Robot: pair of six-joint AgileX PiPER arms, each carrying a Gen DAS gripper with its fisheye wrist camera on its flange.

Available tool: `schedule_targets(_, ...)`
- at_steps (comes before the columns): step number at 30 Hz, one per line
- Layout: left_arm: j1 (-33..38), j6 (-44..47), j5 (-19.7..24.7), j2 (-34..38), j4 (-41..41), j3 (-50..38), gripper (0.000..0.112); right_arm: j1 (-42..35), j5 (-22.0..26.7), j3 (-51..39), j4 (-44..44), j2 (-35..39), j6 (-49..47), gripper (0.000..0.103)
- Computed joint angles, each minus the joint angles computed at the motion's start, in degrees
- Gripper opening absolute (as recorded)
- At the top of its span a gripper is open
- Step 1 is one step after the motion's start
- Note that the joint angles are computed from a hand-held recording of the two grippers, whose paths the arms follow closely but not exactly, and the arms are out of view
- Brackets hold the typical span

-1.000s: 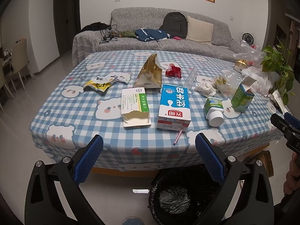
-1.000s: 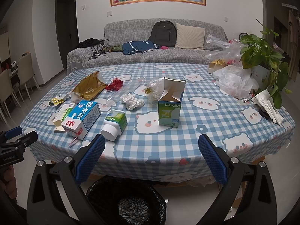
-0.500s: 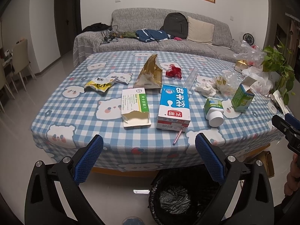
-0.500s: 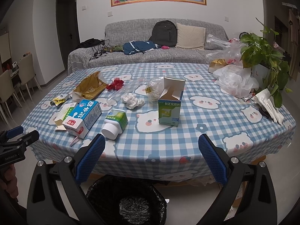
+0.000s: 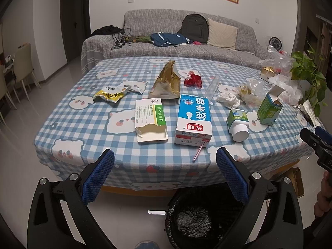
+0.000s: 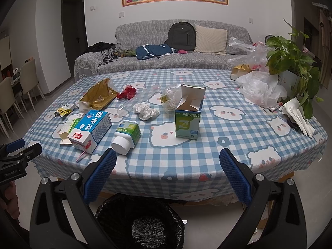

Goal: Collect trash
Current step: 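Grasp the white-and-green medicine box with the left tool while the right tool grasps the white bottle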

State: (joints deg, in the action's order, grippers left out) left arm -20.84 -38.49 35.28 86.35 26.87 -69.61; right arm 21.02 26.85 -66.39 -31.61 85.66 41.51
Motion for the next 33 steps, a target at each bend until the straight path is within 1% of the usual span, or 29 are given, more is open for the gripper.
schedule_targets(3,0.91,1.37,-0.28,0.81,-1.2,-0.67,0.096,-0.01,-0.01,0.12,0.16,0.07,-0.05,0.096)
schedule_targets(10,3.59,5.25,-1.16,3.5,-4.35,-2.97,0.096,0.97,0.94,-4.42,-1.02,4.61,0.66,0.096)
schedule_targets(13,5.32,7.8,-1.27,5.76,-6.49,-5.07,0.096,1.57,1.47,-6.95,-1.31,7.08,0.6,0.096)
schedule_targets(17,7.94,11.55,-0.3,10.16,-9.21,-9.66,0.096,2.5,2.29,-11.33,-0.56,11.18,-0.6,0.096)
schedule_targets(21,11.21,15.64,1.19,15.03,-13.95,-15.32,0.096,3.74,3.6,-16.25,-0.38,15.79,-1.58,0.096)
schedule_targets(26,13.4,19.3,3.99,21.82,-17.62,-23.97,0.096,4.42,5.66,-22.82,1.49,21.43,-3.87,0.096)
schedule_targets(29,14.25,21.18,6.37,26.36,-19.02,-29.91,0.096,4.35,6.57,-26.43,3.22,24.5,-5.48,0.096)
schedule_targets(33,15.62,24.02,10.67,32.26,-21.79,-38.33,0.095,4.08,7.76,-30.72,5.61,27.93,-7.7,0.096)
